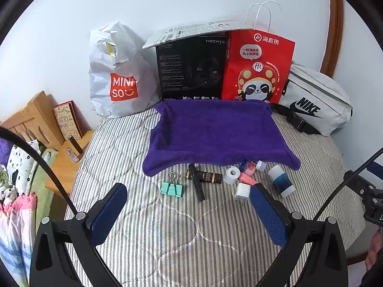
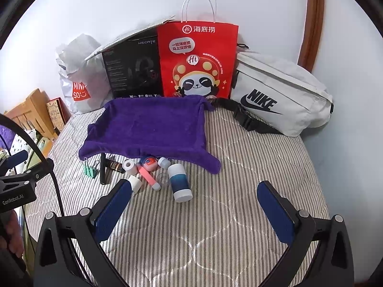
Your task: Organize rigid objects
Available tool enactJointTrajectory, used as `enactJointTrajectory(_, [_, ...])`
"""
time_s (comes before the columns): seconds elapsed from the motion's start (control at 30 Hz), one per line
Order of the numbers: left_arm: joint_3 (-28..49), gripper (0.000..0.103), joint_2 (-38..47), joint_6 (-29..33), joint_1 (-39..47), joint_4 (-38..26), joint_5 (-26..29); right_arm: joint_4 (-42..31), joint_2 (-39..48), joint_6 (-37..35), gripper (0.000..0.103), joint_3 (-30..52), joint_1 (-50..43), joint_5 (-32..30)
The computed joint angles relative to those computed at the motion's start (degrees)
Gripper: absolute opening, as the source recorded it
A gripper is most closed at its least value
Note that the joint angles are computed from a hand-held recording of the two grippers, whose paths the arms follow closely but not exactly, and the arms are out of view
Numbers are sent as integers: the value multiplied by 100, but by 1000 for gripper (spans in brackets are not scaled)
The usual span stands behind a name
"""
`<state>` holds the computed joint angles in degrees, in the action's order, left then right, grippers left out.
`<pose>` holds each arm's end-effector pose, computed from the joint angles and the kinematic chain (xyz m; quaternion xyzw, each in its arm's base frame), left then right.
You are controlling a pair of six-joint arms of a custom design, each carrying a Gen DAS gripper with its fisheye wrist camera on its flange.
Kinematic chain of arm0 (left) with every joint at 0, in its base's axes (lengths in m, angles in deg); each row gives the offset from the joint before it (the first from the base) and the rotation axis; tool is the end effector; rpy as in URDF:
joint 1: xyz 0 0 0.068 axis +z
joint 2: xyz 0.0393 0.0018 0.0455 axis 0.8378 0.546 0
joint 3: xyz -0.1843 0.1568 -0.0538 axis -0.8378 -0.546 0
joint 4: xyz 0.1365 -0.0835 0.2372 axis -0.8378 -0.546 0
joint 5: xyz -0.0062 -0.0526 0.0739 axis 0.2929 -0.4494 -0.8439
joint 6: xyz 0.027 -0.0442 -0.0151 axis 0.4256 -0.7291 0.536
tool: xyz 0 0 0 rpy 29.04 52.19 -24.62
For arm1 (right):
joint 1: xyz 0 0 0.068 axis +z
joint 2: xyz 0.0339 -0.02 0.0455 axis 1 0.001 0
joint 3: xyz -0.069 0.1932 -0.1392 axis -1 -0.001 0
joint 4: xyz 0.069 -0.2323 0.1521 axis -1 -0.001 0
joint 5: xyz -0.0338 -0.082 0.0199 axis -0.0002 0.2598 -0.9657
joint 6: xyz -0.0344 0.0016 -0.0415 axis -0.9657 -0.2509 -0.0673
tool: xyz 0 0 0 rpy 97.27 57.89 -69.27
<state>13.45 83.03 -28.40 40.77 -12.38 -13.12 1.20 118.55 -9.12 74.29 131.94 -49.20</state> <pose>0.2726 -0.0720 0.2017 0.0236 0.9344 0.0100 0.3553 0.2473 0.2017 0.2065 0.0233 0.9390 0.0057 0.3431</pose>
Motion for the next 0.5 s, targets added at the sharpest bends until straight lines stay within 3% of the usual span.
enactJointTrajectory(0.5, [-31,103,-8,-16,-27,17,-24,19,28,10,103,-7,-14,-22])
